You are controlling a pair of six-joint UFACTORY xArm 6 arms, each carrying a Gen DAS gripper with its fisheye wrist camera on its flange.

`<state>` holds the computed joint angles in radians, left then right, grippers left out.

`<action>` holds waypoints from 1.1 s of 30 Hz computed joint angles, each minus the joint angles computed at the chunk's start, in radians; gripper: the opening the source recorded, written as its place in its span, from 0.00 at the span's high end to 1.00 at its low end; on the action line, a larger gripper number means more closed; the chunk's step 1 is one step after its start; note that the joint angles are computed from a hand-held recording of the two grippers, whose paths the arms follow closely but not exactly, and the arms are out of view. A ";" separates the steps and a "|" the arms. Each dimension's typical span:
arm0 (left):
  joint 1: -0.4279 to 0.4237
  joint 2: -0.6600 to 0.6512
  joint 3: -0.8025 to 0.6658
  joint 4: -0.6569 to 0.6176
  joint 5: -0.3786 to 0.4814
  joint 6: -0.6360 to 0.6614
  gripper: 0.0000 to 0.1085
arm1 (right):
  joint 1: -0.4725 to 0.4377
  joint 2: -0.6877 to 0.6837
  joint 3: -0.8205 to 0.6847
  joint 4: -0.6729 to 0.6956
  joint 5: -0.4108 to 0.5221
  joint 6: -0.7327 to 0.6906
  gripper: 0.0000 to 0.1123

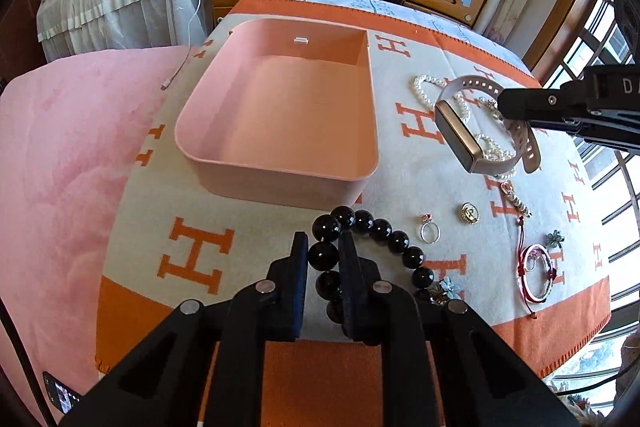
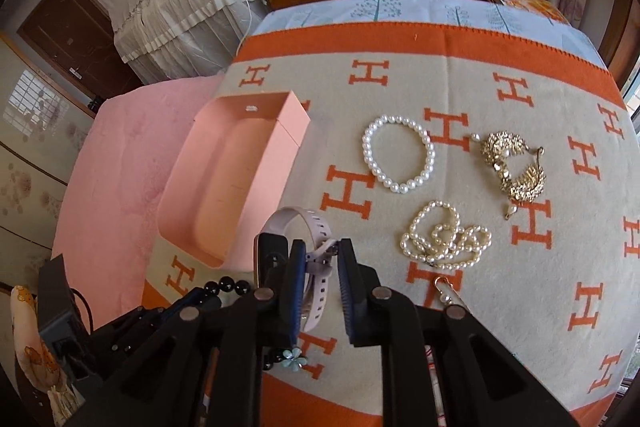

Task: Organize jewelry
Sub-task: 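Carry the bracelet into the pink box with the left tool while the right tool drops the watch there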

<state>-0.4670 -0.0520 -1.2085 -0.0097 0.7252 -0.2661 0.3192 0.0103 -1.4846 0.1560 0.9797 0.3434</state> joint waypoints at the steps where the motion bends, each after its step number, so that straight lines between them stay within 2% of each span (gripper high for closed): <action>1: 0.001 -0.009 0.004 -0.002 -0.005 0.003 0.88 | 0.003 0.002 -0.015 0.002 -0.003 -0.006 0.86; 8: -0.002 -0.054 0.022 0.008 -0.027 -0.003 0.88 | 0.026 0.078 -0.146 0.024 -0.009 -0.040 0.86; 20: 0.022 -0.070 0.016 -0.012 -0.035 0.008 0.88 | 0.046 0.284 -0.360 0.080 0.021 -0.076 0.86; 24: 0.060 -0.070 0.008 -0.019 -0.038 0.000 0.88 | 0.041 0.353 -0.431 0.080 0.061 -0.062 0.86; 33: 0.167 -0.071 -0.033 -0.142 -0.029 0.041 0.88 | 0.037 0.472 -0.541 0.092 0.110 -0.053 0.86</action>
<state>-0.3005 -0.1226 -1.2415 -0.1521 0.6957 -0.2247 0.3566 0.4828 -2.0252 0.2481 1.0900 0.2904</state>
